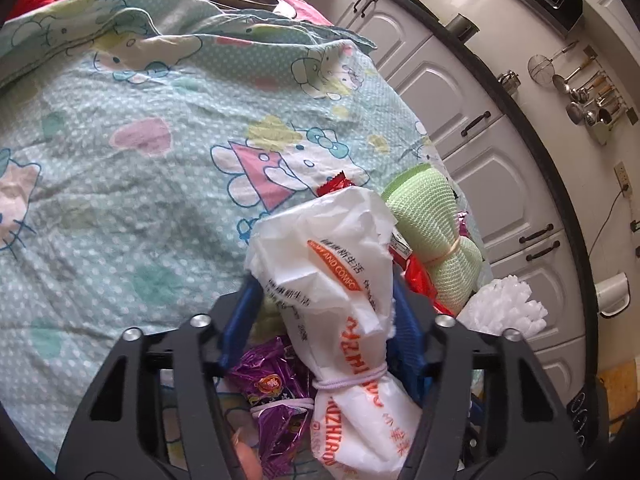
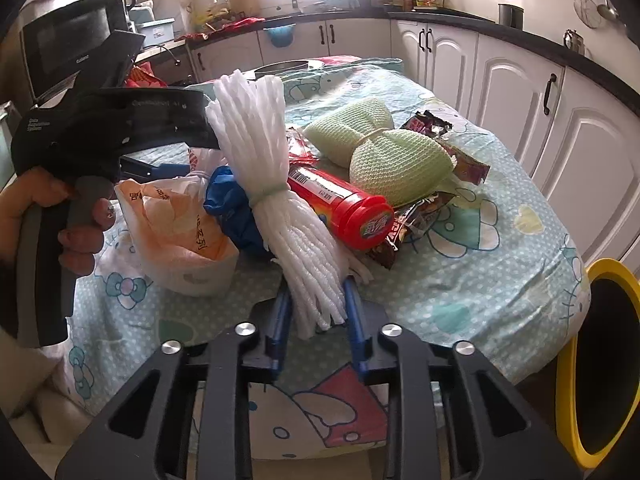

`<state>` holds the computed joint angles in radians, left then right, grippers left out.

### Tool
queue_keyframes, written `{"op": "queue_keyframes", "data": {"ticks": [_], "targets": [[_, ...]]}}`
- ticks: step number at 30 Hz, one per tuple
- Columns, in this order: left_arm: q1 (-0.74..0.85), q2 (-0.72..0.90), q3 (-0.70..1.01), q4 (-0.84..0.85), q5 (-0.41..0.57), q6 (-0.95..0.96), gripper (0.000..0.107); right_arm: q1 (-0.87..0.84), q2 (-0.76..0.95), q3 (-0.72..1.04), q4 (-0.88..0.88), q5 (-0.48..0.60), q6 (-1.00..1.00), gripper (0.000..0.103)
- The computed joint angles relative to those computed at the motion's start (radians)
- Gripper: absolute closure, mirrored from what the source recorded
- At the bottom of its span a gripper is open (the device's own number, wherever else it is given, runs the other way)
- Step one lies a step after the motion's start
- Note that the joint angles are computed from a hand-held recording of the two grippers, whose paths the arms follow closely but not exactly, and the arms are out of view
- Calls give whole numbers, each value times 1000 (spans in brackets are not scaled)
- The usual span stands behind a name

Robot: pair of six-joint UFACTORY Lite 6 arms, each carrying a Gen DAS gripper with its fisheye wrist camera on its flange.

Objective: Collect trash
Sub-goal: 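Grasp the white printed plastic bag with the left tool while the right tool grasps the white foam netting, then carry the white bag and foam netting over the yellow bin with both tools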

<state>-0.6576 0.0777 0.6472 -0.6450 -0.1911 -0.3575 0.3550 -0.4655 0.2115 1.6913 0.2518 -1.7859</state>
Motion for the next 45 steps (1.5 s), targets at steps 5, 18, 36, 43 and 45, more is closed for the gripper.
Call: {"op": "queue_keyframes", "data": {"ticks": [5, 18, 36, 43, 45], "targets": [[-2, -35, -26, 61, -14, -66, 72, -42, -52, -14, -124, 40, 109, 88], [-119, -246, -35, -759, -117, 764, 77, -228, -295, -22, -506, 222, 441, 90], [-336, -116, 274, -1022, -339, 1140, 77, -843, -387, 66, -580, 662, 325, 90], [-379, -7, 395, -1024, -357, 1184, 77, -1041, -313, 117, -565, 762, 229, 90], [-390, 26, 430, -1022, -359, 1192, 77, -1081, -294, 125, -562, 776, 207, 90]]}}
